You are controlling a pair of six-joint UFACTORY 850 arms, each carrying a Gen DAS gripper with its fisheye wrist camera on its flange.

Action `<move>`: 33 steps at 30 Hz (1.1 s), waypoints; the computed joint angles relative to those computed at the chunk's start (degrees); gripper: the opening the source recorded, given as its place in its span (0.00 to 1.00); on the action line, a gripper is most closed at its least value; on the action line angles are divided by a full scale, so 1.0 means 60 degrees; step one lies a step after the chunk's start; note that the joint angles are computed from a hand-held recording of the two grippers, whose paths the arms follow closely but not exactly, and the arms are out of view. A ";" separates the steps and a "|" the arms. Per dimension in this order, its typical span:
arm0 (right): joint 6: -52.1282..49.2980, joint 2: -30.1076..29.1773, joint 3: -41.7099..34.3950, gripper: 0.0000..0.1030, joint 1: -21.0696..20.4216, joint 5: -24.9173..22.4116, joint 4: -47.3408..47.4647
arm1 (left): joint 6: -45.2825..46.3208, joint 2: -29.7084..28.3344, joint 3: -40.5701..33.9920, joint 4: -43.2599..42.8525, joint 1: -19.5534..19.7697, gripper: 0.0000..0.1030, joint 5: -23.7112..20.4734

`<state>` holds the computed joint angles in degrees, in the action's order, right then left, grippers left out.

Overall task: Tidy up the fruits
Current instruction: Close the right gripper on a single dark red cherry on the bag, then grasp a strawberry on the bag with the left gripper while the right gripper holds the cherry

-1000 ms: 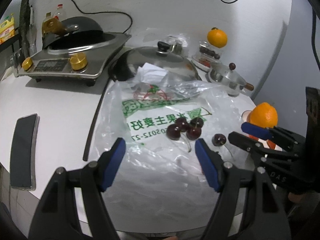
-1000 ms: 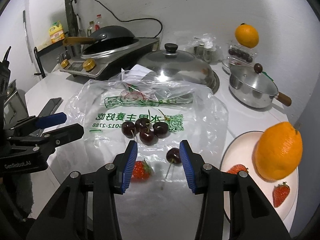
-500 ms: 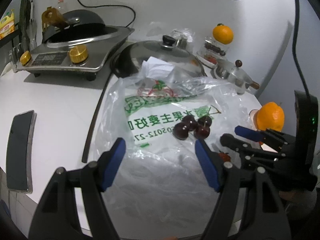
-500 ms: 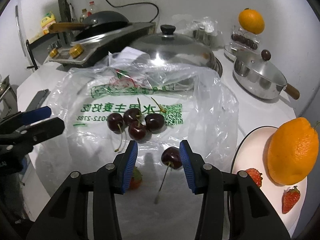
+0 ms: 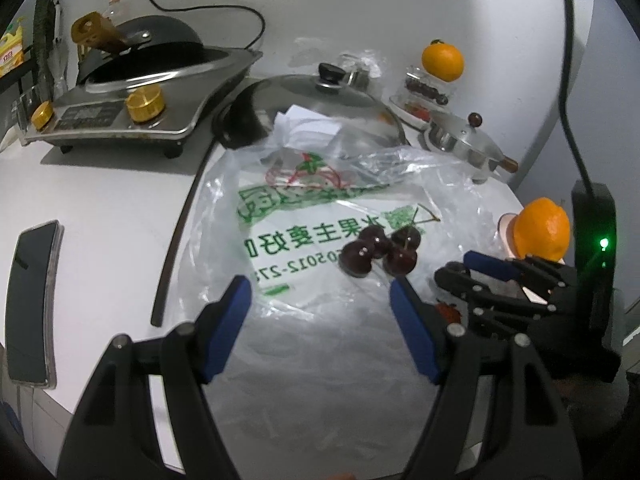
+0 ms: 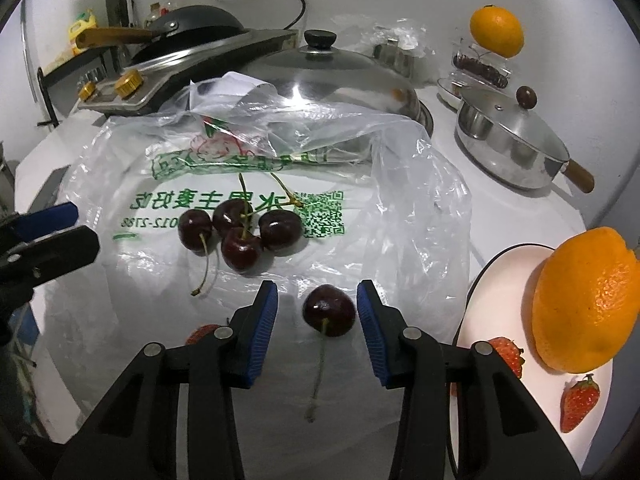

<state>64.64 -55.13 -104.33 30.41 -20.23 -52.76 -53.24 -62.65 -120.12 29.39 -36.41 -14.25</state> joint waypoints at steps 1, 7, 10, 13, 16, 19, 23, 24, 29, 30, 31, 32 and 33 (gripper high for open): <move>-0.0034 -0.0028 -0.0023 0.43 0.0000 -0.0011 0.0040 | 0.0019 0.0012 0.0018 -0.0009 -0.0002 0.71 0.0003; -0.0233 -0.0103 -0.0105 0.30 -0.0005 -0.0044 0.0195 | -0.0061 0.0044 0.0080 0.0061 -0.0010 0.71 0.0002; -0.0167 -0.0041 -0.0015 0.29 0.0003 0.0020 0.0058 | -0.0103 0.0047 0.0085 0.0100 -0.0015 0.71 -0.0004; 0.0354 0.0125 0.0219 0.29 0.0028 0.0147 -0.0442 | -0.0172 0.0059 0.0107 0.0197 -0.0042 0.71 -0.0025; 0.1082 0.0373 0.0543 0.29 0.0030 0.0342 -0.1119 | -0.0232 0.0084 0.0126 0.0296 -0.0085 0.71 -0.0037; 0.1702 0.0615 0.0834 0.29 0.0011 0.0554 -0.1692 | -0.0288 0.0088 0.0101 0.0402 -0.0143 0.71 -0.0063; 0.3415 0.1066 0.1410 0.29 0.0006 0.0815 -0.3374 | -0.0116 -0.0011 -0.0119 0.0334 -0.0250 0.71 -0.0217; 0.3781 0.1162 0.1527 0.29 0.0004 0.0850 -0.3746 | -0.0062 -0.0040 -0.0174 0.0302 -0.0273 0.71 -0.0251; 0.6014 0.1686 0.2250 0.29 -0.0015 0.0957 -0.5894 | 0.0594 -0.0356 -0.0755 -0.0171 -0.0429 0.71 -0.0574; 0.6371 0.1785 0.2384 0.29 -0.0025 0.0959 -0.6227 | 0.0705 -0.0416 -0.0869 -0.0232 -0.0457 0.71 -0.0625; 0.6735 0.1890 0.2525 0.29 -0.0036 0.0945 -0.6570 | 0.0872 -0.0491 -0.1011 -0.0329 -0.0494 0.71 -0.0689; 0.6979 0.1968 0.2627 0.29 -0.0052 0.0937 -0.6802 | 0.1076 -0.0569 -0.1151 -0.0496 -0.0512 0.71 -0.0747; 0.7285 0.2056 0.2745 0.29 -0.0066 0.0926 -0.7086 | 0.1335 -0.0683 -0.1356 -0.0707 -0.0540 0.71 -0.0859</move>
<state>108.35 -42.80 -87.86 30.01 -14.68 -95.28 -45.23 -66.75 -128.26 25.15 -39.65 -19.40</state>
